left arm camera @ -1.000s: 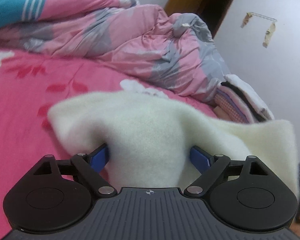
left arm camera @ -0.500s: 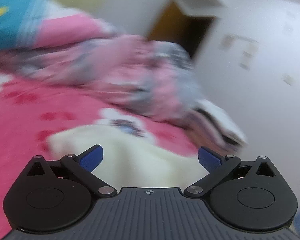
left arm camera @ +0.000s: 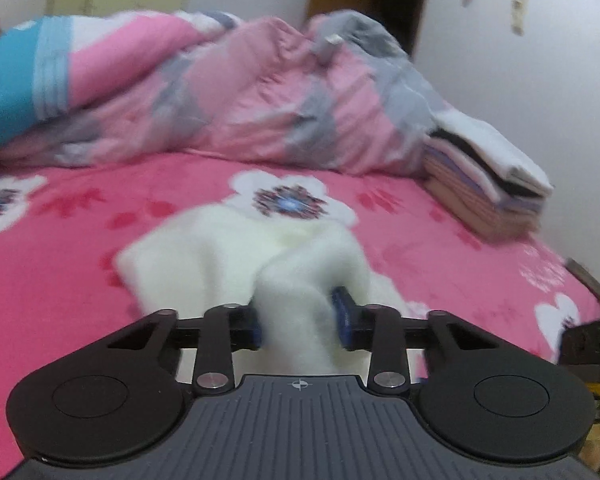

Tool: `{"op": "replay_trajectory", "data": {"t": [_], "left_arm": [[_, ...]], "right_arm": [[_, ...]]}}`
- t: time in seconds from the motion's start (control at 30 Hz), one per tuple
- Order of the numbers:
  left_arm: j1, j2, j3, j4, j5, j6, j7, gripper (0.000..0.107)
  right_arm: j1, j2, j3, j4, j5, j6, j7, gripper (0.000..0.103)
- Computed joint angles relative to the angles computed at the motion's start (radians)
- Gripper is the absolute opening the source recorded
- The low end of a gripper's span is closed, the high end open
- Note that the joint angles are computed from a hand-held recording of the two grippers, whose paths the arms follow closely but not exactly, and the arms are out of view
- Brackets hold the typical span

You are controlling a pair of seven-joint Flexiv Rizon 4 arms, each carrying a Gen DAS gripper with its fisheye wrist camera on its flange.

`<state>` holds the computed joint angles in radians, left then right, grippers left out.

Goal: Fold clothes

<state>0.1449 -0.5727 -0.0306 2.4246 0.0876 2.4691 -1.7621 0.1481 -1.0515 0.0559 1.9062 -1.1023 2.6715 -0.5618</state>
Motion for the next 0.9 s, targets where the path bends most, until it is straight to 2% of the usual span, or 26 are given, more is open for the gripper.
{"op": "replay_trajectory", "data": {"t": [0.2,0.3,0.5,0.63,0.73,0.77,0.83,0.9], "left_arm": [[-0.082,0.037,0.094,0.145,-0.238,0.106,-0.010,0.027],[-0.057,0.034,0.116,0.205,-0.297,0.125,-0.064,0.025],[0.006,-0.054,0.158,0.246,-0.381,0.150,-0.185,0.019],[0.159,-0.063,0.147,0.245,-0.210,0.154,-0.284,0.022],[0.237,-0.076,0.146,0.254,-0.078,0.229,-0.335,0.042],[0.270,-0.075,0.142,0.259,-0.025,0.250,-0.351,0.053],[0.354,-0.085,0.124,0.257,0.125,0.284,-0.377,0.067],[0.454,-0.097,0.091,0.243,0.307,0.296,-0.397,0.083]], "right_arm": [[-0.010,-0.006,0.003,-0.009,0.039,-0.023,0.022,0.080],[-0.014,-0.012,0.006,-0.020,0.052,-0.039,0.041,0.080],[-0.018,0.000,0.005,-0.015,0.059,-0.086,0.061,0.080],[-0.021,0.038,0.000,0.022,0.069,-0.136,0.027,0.080],[-0.052,0.066,0.002,0.027,0.041,-0.155,0.010,0.080],[-0.066,0.074,0.003,0.020,0.027,-0.156,0.010,0.080],[-0.090,0.084,0.001,0.000,-0.004,-0.150,0.019,0.080],[-0.115,0.060,0.006,-0.090,-0.071,-0.129,0.100,0.082]]}}
